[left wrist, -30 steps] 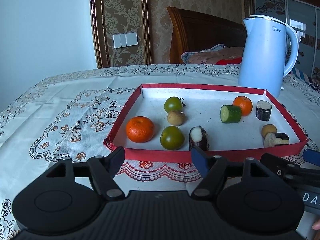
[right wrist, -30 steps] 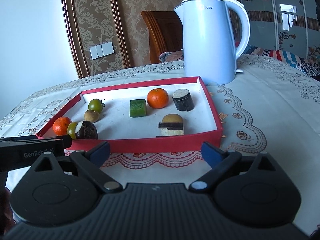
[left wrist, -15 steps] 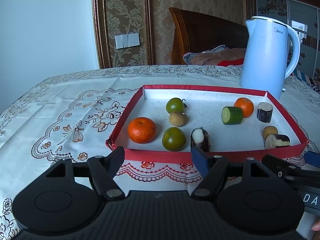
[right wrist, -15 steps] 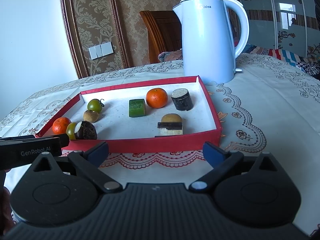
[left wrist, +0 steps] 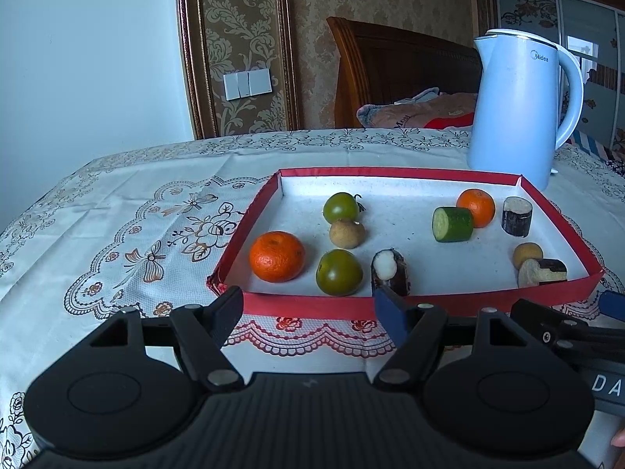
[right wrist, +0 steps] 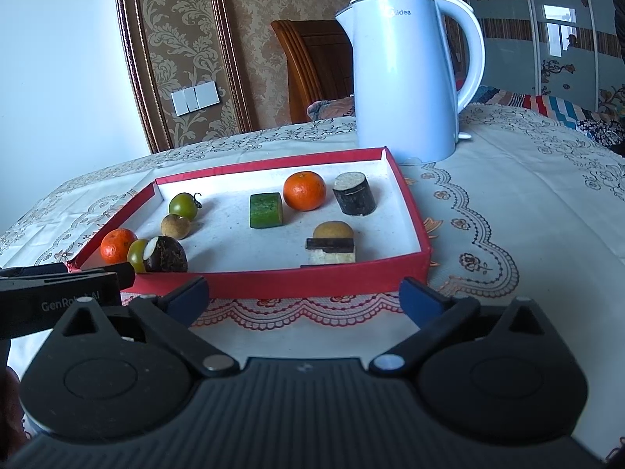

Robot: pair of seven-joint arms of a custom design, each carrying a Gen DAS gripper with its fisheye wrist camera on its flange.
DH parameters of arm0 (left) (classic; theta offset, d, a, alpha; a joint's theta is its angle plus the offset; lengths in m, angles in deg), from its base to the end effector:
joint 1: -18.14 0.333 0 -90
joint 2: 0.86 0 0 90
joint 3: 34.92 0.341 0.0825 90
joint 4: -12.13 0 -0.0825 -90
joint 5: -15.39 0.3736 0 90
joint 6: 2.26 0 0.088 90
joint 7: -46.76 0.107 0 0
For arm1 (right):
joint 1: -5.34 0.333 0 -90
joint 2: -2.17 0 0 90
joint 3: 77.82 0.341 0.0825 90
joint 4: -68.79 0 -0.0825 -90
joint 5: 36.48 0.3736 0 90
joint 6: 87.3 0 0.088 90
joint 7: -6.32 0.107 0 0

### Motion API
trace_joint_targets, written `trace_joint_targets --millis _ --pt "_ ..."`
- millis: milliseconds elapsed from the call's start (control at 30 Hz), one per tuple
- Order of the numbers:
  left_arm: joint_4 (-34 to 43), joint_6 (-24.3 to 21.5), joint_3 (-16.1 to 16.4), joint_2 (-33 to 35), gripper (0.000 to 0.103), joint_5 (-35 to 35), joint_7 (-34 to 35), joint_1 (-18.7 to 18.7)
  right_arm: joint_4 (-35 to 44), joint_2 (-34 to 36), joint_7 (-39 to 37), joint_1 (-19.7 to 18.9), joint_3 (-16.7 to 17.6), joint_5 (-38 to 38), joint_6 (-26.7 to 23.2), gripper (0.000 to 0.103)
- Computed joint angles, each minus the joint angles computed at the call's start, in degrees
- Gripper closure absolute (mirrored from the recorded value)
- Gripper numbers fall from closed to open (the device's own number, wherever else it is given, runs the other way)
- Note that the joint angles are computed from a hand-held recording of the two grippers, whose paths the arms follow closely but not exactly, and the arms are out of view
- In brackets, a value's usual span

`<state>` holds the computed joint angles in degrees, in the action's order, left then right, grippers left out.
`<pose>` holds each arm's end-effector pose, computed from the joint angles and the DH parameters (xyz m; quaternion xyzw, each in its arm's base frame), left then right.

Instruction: Organize fruits

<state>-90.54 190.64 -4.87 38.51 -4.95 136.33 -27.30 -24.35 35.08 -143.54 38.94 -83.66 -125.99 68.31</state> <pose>0.6719 -0.2283 0.3577 -0.5719 0.6619 -0.3389 0.3466 0.6083 0.3746 0.3425 -0.5416 0.6807 -0.3224 0.3733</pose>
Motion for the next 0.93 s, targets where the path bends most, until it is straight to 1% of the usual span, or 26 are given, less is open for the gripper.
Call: trace_joint_targets --millis 133,167,533,700,867,900,933 --pt "-0.05 0.65 2.2 0.91 0.029 -1.49 0.06 -1.96 -0.01 0.01 0.02 0.03 -0.02 -0.01 -0.02 0.0" --pt "-0.01 0.66 2.33 0.99 0.029 -1.75 0.22 -2.08 -0.01 0.01 0.02 0.03 -0.02 -0.01 -0.02 0.0" --pt "0.03 0.91 1.97 1.0 0.029 -2.42 1.4 -1.91 -0.09 -0.06 0.25 0.01 0.0 -0.1 -0.07 0.0" --pt "-0.38 2.43 -1.76 -0.17 0.029 -1.98 3.13 0.95 -0.1 -0.08 0.34 -0.06 0.09 -0.08 -0.14 0.0" --pt "-2.07 6.73 -3.33 -0.71 0.029 -4.95 6.23 1.33 -0.03 -0.04 0.27 -0.06 0.08 -0.01 -0.11 0.0" --pt "-2.71 7.37 -4.6 -1.33 0.029 -4.89 6.84 2.25 -0.03 -0.04 0.27 -0.05 0.06 0.0 -0.11 0.0" --pt "-3.56 8.02 -7.38 -2.45 0.029 -3.66 7.16 4.59 -0.02 -0.03 0.42 -0.02 0.03 -0.03 -0.14 0.0"
